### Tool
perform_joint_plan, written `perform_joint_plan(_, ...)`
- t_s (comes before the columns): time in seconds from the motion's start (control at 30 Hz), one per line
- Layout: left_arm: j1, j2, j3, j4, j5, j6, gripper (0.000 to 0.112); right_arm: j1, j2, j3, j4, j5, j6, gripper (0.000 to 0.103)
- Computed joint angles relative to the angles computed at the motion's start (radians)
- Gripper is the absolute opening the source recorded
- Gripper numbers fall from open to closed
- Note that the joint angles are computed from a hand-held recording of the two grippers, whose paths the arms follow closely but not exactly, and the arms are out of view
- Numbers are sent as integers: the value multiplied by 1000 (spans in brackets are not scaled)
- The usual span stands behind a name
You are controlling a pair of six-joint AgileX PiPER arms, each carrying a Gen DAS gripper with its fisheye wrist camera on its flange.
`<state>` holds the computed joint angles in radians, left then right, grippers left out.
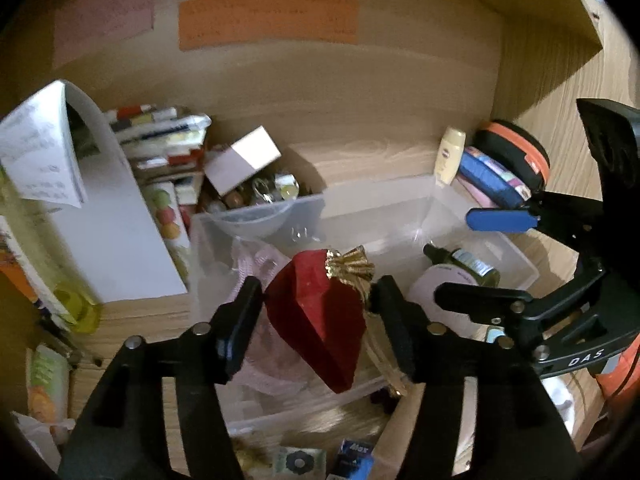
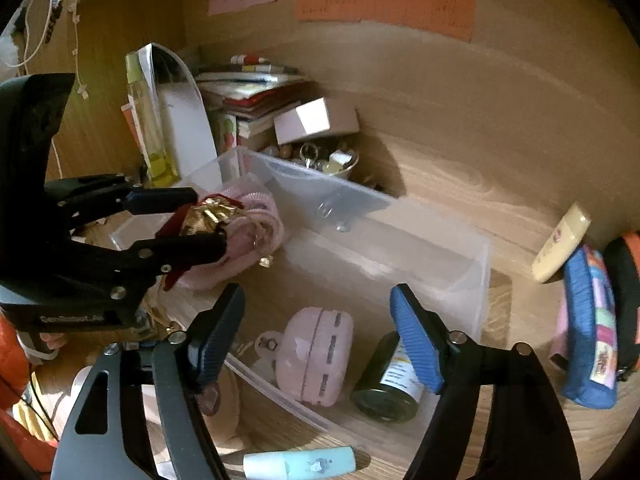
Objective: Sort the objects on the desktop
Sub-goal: 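Lower the red pouch into the clear box with the left tool while the right drops the fan, then open both tools and move them back over the desk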
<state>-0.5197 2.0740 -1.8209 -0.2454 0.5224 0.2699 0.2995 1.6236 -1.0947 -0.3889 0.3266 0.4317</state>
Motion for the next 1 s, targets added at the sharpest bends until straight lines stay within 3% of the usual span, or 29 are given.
perform_joint_plan(0.33, 44, -213, 240, -50, -155, 31, 93, 84, -197, 125, -393, 78, 404, 87)
perform_joint_plan(0.57, 74, -340, 414, -58, -201, 53, 94, 144, -317, 233, -471, 160, 527, 90)
perform_joint_plan(0.8, 59, -426, 582, -21, -220, 39, 95, 206, -362, 337, -490, 175, 628, 93)
perform_joint_plan(1.0, 35, -495, 734, -112, -238, 134, 95, 318, -408, 431, -558, 198, 771, 94)
